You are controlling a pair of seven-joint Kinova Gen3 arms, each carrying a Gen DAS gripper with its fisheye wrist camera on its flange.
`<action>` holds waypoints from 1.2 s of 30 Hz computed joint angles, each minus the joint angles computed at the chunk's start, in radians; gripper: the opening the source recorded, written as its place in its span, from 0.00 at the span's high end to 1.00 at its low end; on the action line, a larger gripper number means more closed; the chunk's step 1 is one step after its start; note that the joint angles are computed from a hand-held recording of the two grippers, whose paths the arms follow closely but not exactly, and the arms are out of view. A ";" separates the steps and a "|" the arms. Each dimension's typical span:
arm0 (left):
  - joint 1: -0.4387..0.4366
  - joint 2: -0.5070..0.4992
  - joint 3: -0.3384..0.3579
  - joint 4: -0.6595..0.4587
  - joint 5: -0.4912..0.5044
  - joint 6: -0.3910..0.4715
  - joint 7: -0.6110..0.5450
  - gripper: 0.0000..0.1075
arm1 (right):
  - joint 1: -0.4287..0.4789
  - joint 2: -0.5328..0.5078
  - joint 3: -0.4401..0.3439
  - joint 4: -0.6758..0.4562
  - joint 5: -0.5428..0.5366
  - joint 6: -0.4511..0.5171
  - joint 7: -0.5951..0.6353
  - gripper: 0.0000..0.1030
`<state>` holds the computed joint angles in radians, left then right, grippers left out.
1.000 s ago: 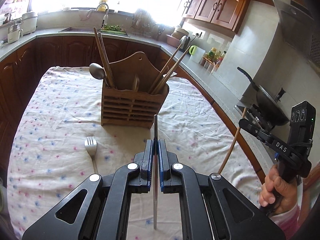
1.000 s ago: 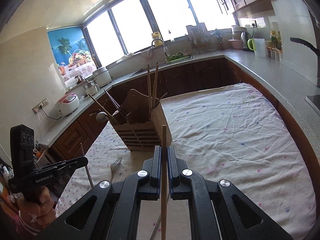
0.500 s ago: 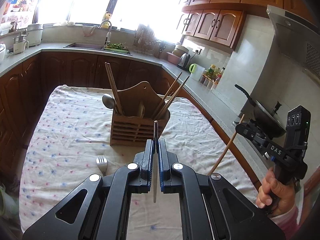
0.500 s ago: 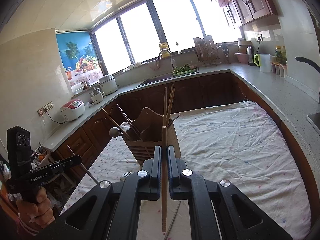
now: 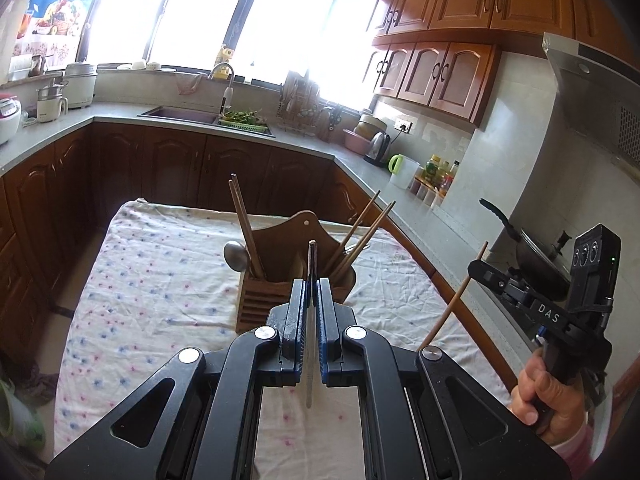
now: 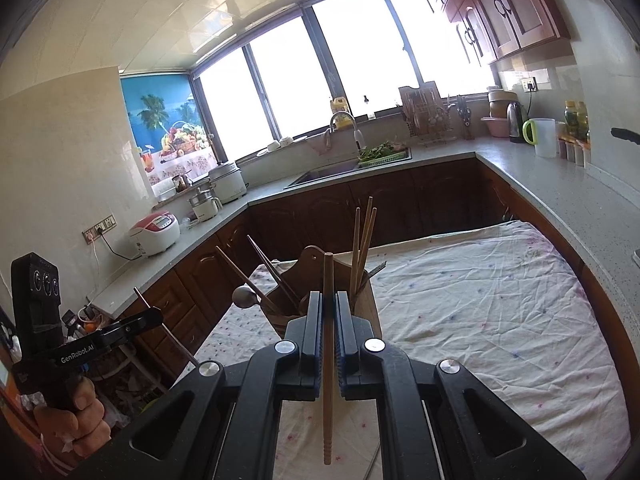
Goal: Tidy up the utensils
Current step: 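Lift the steel chopstick with the left tool while the right tool lifts the wooden chopstick toward the holder, then lower the steel chopstick into the holder with the left tool while the right tool lowers the wooden one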
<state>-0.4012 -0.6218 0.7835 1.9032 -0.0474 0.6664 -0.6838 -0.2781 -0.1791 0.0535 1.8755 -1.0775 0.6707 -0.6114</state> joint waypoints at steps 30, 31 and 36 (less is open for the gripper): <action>-0.410 0.052 0.129 -0.088 -0.044 -0.166 -0.019 0.96 | -0.025 0.200 -0.182 -0.153 -0.344 -0.371 0.310 0.95; -0.419 0.054 0.140 -0.079 -0.037 -0.173 -0.015 0.96 | -0.023 0.204 -0.188 -0.147 -0.355 -0.378 0.322 0.95; -0.455 0.060 0.191 -0.044 -0.007 -0.197 -0.010 0.96 | -0.007 0.228 -0.205 -0.126 -0.405 -0.382 0.366 0.95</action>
